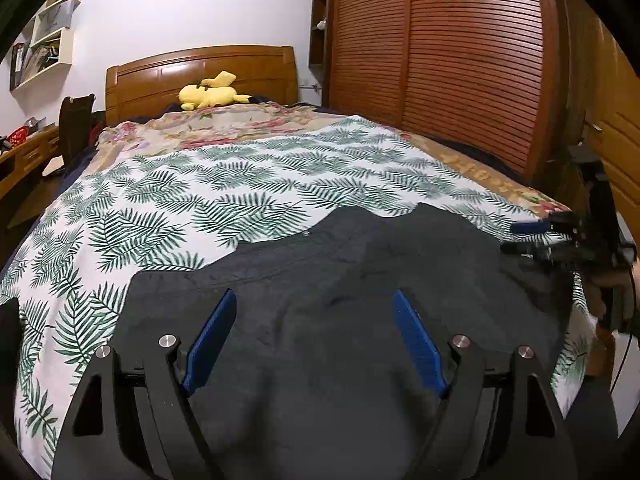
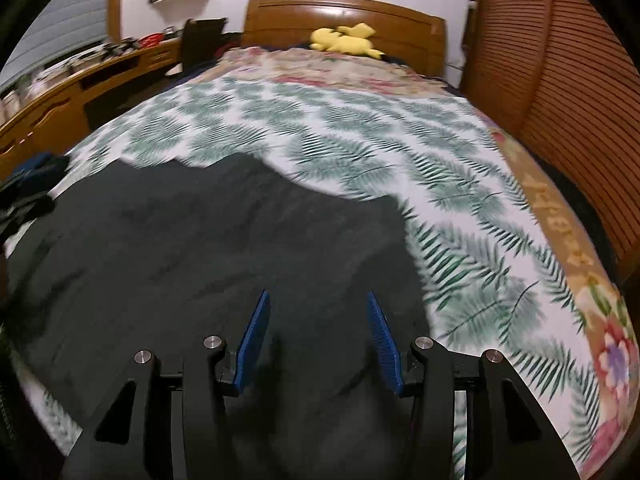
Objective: Fold large clothes
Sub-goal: 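Smooth the black trousers flat with both open grippers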
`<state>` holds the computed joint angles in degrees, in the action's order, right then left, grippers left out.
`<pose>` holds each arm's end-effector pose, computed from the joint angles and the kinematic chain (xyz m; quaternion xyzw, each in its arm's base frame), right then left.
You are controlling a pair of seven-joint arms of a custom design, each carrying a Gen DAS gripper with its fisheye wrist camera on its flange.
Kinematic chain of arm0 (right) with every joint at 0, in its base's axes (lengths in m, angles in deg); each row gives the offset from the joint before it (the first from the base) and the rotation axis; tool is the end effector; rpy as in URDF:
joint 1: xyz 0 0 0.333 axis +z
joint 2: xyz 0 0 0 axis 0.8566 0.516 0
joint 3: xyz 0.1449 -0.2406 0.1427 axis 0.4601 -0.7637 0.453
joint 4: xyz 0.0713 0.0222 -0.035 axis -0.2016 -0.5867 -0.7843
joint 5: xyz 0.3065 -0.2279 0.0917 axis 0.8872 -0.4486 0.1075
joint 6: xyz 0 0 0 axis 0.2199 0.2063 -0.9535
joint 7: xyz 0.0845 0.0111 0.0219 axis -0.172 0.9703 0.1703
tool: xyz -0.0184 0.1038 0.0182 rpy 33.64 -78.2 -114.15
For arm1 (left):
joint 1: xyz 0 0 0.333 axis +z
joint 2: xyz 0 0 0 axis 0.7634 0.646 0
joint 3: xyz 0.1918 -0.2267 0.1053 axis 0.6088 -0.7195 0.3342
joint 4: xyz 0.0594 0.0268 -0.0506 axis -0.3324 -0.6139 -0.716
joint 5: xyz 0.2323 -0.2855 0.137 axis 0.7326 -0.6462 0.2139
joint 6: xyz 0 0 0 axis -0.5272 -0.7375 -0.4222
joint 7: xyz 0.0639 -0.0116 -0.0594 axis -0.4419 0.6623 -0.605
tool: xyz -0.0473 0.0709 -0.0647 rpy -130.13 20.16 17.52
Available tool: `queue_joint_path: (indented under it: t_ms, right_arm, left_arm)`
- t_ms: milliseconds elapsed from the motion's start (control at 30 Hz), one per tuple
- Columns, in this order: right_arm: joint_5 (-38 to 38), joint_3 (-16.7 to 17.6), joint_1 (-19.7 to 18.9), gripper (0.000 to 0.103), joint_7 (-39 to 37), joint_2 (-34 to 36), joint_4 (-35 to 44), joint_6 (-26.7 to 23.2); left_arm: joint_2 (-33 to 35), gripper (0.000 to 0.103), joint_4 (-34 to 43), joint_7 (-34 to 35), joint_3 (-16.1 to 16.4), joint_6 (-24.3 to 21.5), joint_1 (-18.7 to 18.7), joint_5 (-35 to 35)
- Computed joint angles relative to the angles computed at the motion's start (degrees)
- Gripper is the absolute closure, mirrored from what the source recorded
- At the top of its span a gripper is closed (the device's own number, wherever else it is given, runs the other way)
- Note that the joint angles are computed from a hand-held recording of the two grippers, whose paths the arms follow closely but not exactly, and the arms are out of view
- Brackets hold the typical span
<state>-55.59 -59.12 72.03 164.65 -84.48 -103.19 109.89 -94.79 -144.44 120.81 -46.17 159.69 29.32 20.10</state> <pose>0.4581 0.1308 0.5343 -0.7714 0.4993 -0.2689 0.2887 0.4096 -0.1225 0.4803 -0.5430 0.6911 -0.3967 0.2650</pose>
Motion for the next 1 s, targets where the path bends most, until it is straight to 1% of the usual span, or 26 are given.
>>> queue_joint_path:
  t_ms: [67, 167, 233, 300, 367, 433, 533, 567, 600, 667, 833, 933, 1000]
  right_arm:
    - [2.2, -1.4, 2.4, 0.051, -1.9, -3.0, -2.7, -0.8]
    - [4.8, -2.4, 4.7, 0.051, -3.7, -6.3, -5.6, -1.8]
    - [5.5, -2.3, 5.0, 0.051, -4.2, -6.6, -6.3, -2.3]
    - [5.3, -1.3, 4.3, 0.051, -3.5, -6.3, -6.2, -4.2]
    - [4.9, -1.1, 3.9, 0.051, -3.7, -4.8, -5.5, -5.9]
    - [4.9, -1.1, 3.8, 0.051, -4.3, -4.1, -5.7, -4.9]
    - [4.0, -0.3, 2.9, 0.051, -3.6, -4.1, -6.3, -3.7]
    - [3.7, 0.0, 2.6, 0.051, -3.2, -4.2, -6.4, -3.5]
    - [3.0, 1.1, 2.0, 0.051, -1.9, -4.7, -6.9, -3.4]
    - [2.1, 1.4, 1.9, 0.051, -1.2, -5.0, -7.3, -2.8]
    - [0.7, 2.1, 1.7, 0.051, 0.8, -3.5, -8.1, 0.8]
    - [-0.1, 2.4, 1.4, 0.051, 2.1, -3.5, -8.6, 1.4]
    - [-1.1, 3.4, 0.7, 0.051, 3.8, -3.8, -9.0, 1.6]
  left_arm:
    - [-0.9, 0.022, -0.5, 0.0, -1.4, 0.0, 0.7, 0.3]
    - [-2.2, 0.022, -1.4, -0.2, -3.5, 0.1, 1.8, 0.7]
    - [-3.4, 0.022, -2.2, -0.4, -3.7, 0.0, 1.6, 0.9]
    - [-4.5, 0.022, -3.2, -0.2, -3.7, -0.2, 1.3, 1.2]
    - [-5.2, 0.022, -3.9, -0.5, -5.3, -0.6, 2.6, 1.3]
    - [-6.0, 0.022, -4.6, -0.7, -5.2, -0.9, 2.2, 1.2]
    - [-7.5, 0.022, -5.6, -0.9, -4.7, -1.5, 1.2, 1.0]
    - [-8.1, 0.022, -6.0, -1.1, -5.3, -1.6, 1.7, 1.0]
    - [-8.9, 0.022, -6.4, -1.3, -6.4, -1.8, 2.6, 1.0]
    - [-10.3, 0.022, -7.3, -1.8, -7.6, -1.9, 3.3, 1.0]
    - [-15.6, 0.022, -11.8, -3.4, -8.7, -2.5, 3.7, 0.7]
    - [-18.8, 0.022, -14.2, -4.1, -8.8, -3.7, 3.8, 0.7]
    - [-21.8, 0.022, -16.0, -4.1, -8.0, -4.7, 3.4, 0.7]
